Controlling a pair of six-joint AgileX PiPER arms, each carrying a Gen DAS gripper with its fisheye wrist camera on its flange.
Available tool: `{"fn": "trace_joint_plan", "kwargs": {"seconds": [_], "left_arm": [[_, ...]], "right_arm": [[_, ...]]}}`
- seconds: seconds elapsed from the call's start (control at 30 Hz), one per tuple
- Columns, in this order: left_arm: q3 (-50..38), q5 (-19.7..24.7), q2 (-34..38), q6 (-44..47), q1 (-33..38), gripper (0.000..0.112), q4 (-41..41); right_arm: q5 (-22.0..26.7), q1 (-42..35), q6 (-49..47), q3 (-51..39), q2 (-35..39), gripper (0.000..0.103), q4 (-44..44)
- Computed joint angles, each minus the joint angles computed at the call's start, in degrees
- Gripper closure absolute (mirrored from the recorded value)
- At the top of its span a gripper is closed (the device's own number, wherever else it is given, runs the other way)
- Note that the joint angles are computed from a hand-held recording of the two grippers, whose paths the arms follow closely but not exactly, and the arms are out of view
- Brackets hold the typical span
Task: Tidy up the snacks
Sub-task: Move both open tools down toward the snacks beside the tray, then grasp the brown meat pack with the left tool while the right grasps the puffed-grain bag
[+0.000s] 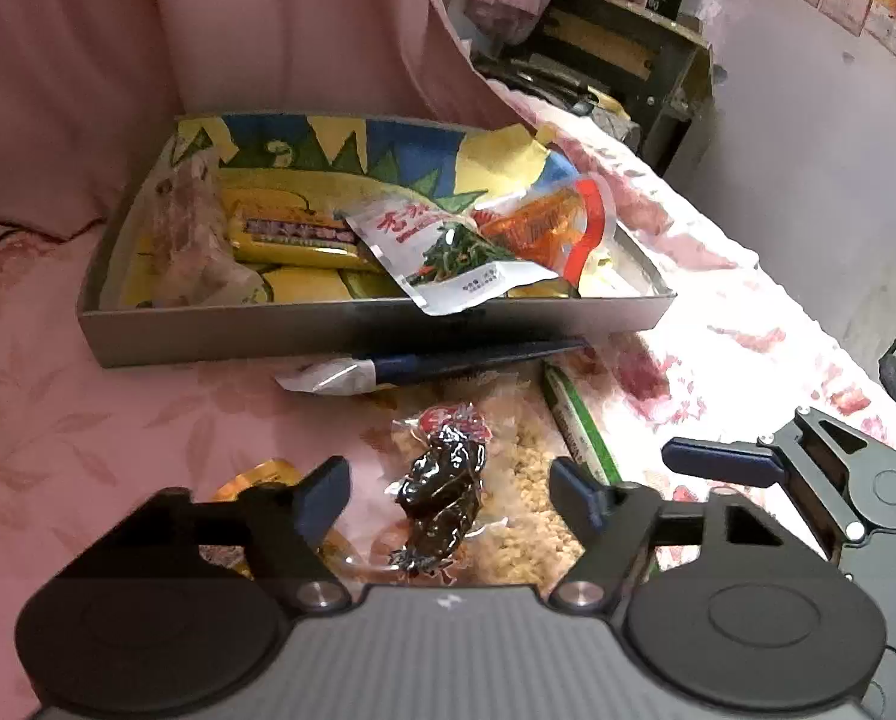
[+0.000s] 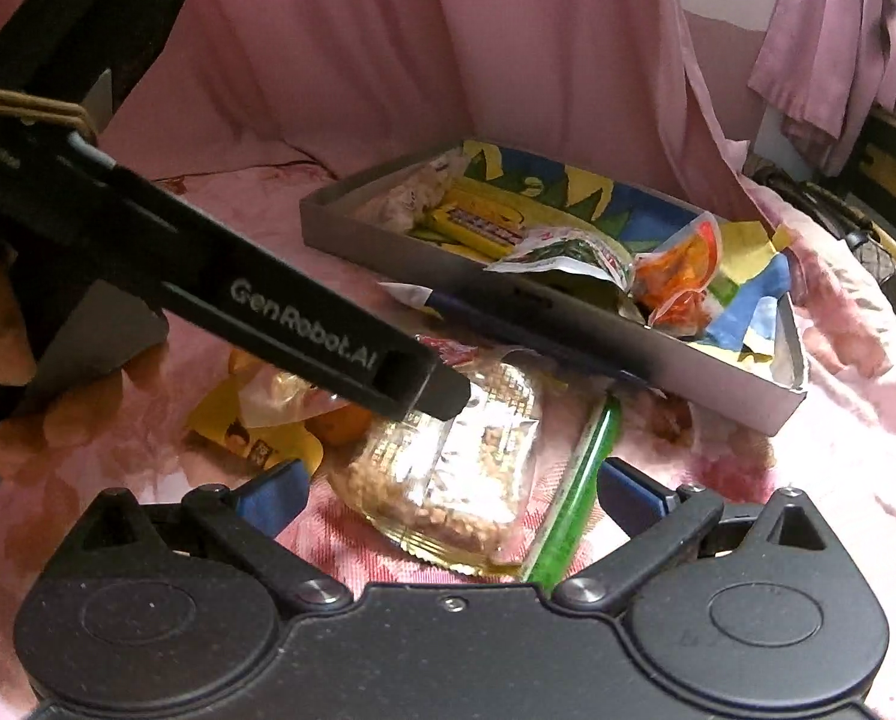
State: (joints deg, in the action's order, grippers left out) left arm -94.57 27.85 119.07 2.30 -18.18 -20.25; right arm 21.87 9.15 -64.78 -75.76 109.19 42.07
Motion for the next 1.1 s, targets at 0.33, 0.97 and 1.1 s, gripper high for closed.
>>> {"fn": "trace_joint_plan", "kwargs": {"seconds": [0.33, 0.97, 1.1], "left_arm": [[-0.69, 1.66, 0.4, -7.48, -1.22, 0.061, 8.0], [9.18, 6.03, -9.77, -32.41, -2.26, 0.061, 20.01], [10.15, 6.18, -10.4, -36.12, -2.8, 0.061, 22.33]], "right_arm": [[0.08, 0.39, 3.08, -0.78, 0.76, 0.002, -1.97], [3.67, 0.3, 10.35, -5.99, 4.97, 0.009, -3.64], [4.88, 0.66, 14.33, -8.48, 7.19, 0.012, -6.21]]}}
